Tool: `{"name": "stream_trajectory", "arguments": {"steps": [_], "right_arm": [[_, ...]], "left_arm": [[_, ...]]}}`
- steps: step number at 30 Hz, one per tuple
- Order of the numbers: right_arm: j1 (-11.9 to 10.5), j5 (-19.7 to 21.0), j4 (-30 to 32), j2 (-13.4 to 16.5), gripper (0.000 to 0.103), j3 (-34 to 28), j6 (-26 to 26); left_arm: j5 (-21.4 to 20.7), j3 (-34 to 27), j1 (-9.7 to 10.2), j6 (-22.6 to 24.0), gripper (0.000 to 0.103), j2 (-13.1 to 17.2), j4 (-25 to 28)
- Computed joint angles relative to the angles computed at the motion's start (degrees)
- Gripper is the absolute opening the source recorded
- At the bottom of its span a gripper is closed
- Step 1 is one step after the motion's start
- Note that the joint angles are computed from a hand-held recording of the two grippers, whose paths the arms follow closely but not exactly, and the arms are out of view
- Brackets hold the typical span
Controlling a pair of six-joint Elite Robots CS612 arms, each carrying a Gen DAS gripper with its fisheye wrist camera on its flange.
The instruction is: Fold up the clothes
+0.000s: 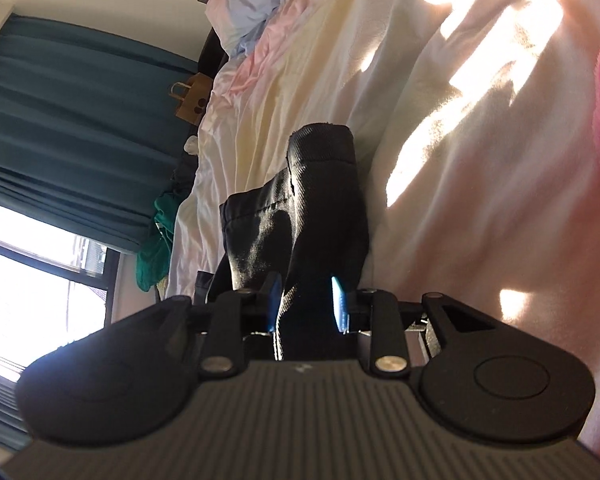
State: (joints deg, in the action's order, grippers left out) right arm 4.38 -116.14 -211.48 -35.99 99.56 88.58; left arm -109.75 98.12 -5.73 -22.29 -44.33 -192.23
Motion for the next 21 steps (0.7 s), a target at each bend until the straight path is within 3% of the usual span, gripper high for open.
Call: {"name": "stream_trajectory", "arguments": {"steps": [2,8,14,16,18,20,21], "right_arm": [[0.17,-0.54,2.62,-0.81,0.035,-0.08,-1.57],[0.93,-2.21,14.02,-2.38,0.054,-2.86,-12.85],[1.88,-6.02,29.22,-2.06,0.058,-7.99,-25.08],[1.93,-6.85,31.29,-1.84,0.058,-8.69,-27.35],[2.10,-7.69,32.41,-1.97,0.048,-8.61,-26.25],[2.10,-7.84,32.89,-2.34,0.022,-8.00,-24.07],[2.10,-7.90,33.12,-2.53,0.020,-7.69,-22.97]], "left_arm": [[0.11,0.14,-0.01,-0.30,0.092,-0.06,-0.28],[-0.07,0.14,-0.04,-0.43,0.092,0.00,-0.82],[1.58,0.20,-0.43,-0.16,0.092,0.02,-0.25],[2.93,0.14,-0.62,-0.23,0.092,-0.01,0.64],[3.52,-0.14,-0.66,-0.78,0.092,0.15,1.28],[4.03,-0.42,-0.68,-1.39,0.092,0.32,1.70],[4.23,-0.54,-0.69,-1.57,0.092,0.40,1.78]]}}
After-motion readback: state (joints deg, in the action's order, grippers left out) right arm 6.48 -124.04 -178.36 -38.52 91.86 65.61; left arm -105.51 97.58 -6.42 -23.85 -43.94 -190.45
